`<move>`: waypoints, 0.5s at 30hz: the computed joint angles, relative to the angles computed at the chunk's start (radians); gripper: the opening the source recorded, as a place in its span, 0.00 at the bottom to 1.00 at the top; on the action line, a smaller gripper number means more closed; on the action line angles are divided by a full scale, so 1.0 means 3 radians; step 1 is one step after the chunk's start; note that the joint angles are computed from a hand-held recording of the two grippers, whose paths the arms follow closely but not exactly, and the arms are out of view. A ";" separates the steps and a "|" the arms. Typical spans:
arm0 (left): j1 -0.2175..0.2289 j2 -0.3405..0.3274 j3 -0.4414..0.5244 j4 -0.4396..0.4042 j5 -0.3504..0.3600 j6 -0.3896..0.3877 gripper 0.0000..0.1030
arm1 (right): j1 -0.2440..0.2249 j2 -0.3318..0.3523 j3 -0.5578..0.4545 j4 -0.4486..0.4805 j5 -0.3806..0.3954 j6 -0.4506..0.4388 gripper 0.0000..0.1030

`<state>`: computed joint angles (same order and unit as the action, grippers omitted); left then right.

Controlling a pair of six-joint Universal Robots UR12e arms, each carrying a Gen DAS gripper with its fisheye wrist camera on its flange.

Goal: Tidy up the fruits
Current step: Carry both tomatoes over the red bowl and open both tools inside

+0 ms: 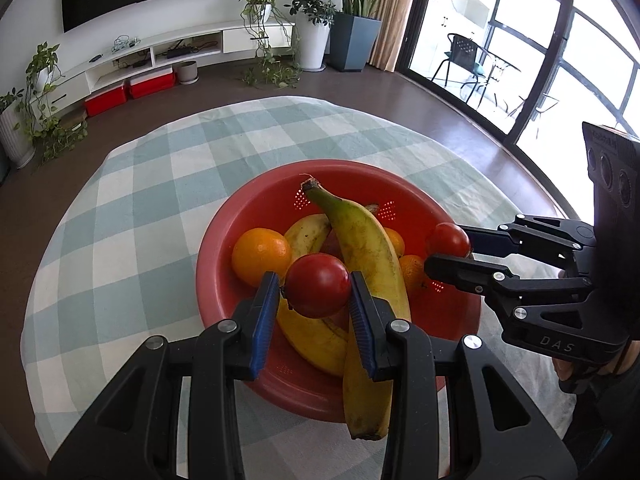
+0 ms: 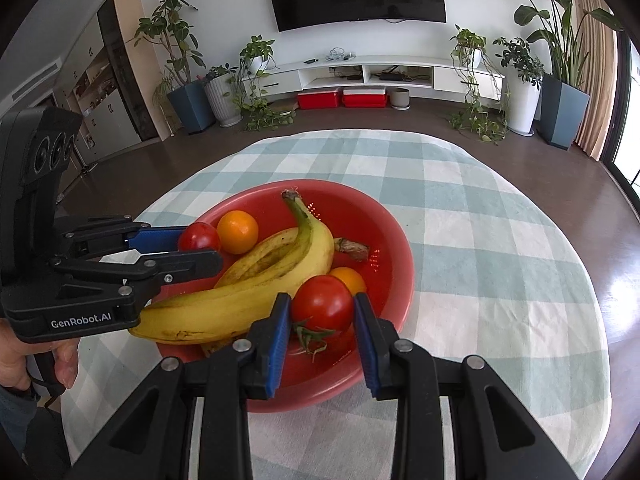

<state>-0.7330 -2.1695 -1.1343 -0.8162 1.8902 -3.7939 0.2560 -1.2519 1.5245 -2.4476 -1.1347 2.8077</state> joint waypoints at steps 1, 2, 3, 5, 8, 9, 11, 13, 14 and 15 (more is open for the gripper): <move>0.0000 -0.0011 0.0013 -0.0020 0.0003 0.0001 0.32 | 0.0006 0.0008 -0.0001 -0.0004 -0.0024 -0.0010 0.33; 0.0006 -0.0023 0.0021 -0.0032 0.0004 0.0006 0.32 | 0.0010 0.0013 0.0004 -0.0008 -0.0032 -0.0026 0.33; 0.0010 -0.0033 0.0029 -0.0038 -0.0005 0.0006 0.32 | 0.0010 0.0015 0.0014 -0.0031 -0.0022 -0.0041 0.33; 0.0016 -0.0047 0.0035 -0.0038 -0.0026 0.0013 0.32 | 0.0016 0.0017 0.0025 -0.0054 -0.0024 -0.0081 0.33; 0.0020 -0.0055 0.0039 -0.0026 -0.0027 -0.0002 0.32 | 0.0022 0.0013 0.0053 -0.0110 -0.0030 -0.0118 0.33; 0.0019 -0.0058 0.0044 -0.0029 -0.0023 0.0002 0.32 | 0.0022 0.0010 0.0059 -0.0118 -0.0027 -0.0128 0.33; 0.0021 -0.0059 0.0044 -0.0031 -0.0018 0.0004 0.32 | 0.0020 0.0005 0.0071 -0.0134 -0.0020 -0.0134 0.33; 0.0020 -0.0062 0.0050 -0.0043 -0.0014 -0.0008 0.33 | 0.0013 0.0004 0.0081 -0.0154 0.0003 -0.0126 0.33; 0.0019 -0.0063 0.0054 -0.0051 -0.0007 -0.0014 0.34 | 0.0011 0.0004 0.0086 -0.0166 0.0010 -0.0128 0.33; 0.0018 -0.0064 0.0056 -0.0058 0.0002 -0.0019 0.36 | 0.0011 0.0002 0.0091 -0.0173 0.0015 -0.0133 0.34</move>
